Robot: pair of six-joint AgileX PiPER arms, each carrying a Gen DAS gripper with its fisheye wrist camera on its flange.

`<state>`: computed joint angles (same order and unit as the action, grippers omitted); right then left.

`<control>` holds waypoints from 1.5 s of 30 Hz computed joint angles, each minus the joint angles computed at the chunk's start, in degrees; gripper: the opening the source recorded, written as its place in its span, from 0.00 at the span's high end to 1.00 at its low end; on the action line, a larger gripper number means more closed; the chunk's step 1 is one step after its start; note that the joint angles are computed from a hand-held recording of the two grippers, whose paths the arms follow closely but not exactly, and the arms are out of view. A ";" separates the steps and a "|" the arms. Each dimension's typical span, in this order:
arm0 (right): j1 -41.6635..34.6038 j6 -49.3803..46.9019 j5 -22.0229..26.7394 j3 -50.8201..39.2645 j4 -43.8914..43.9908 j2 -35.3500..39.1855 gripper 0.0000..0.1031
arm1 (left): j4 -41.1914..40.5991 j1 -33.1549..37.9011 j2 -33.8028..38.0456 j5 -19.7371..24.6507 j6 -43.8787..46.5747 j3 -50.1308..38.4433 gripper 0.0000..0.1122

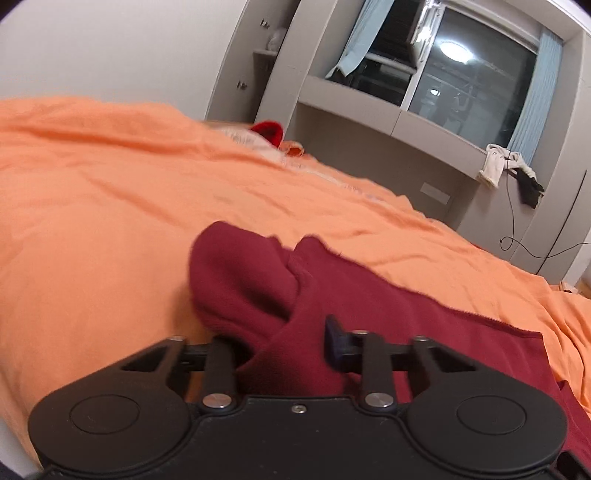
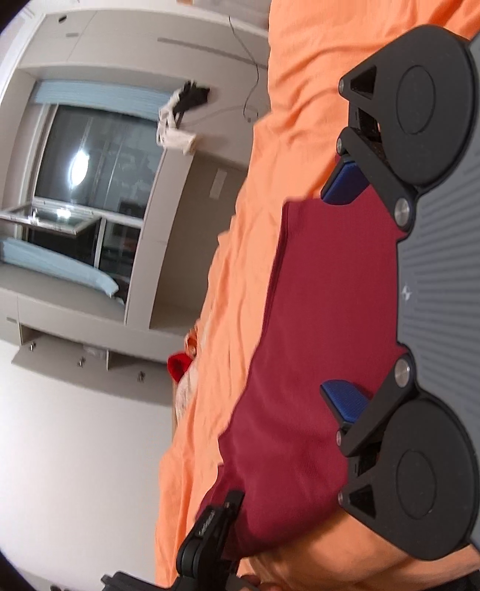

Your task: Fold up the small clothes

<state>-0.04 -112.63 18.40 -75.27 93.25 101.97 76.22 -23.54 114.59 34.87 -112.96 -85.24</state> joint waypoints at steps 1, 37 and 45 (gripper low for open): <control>-0.68 2.17 0.00 -0.42 -1.68 -0.13 0.00 | 0.41 -0.40 0.22 0.57 0.75 -0.87 0.80; -23.26 76.67 31.35 -45.61 -35.63 23.79 0.00 | -18.96 -20.58 18.38 -4.07 61.09 -31.96 0.45; -23.55 87.34 40.81 -56.00 -33.92 30.57 0.00 | -1.51 -21.77 10.32 -8.35 42.91 -17.44 0.22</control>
<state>-23.59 -25.29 59.21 -131.28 59.34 132.55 74.72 -45.31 124.91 26.52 -70.05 -102.68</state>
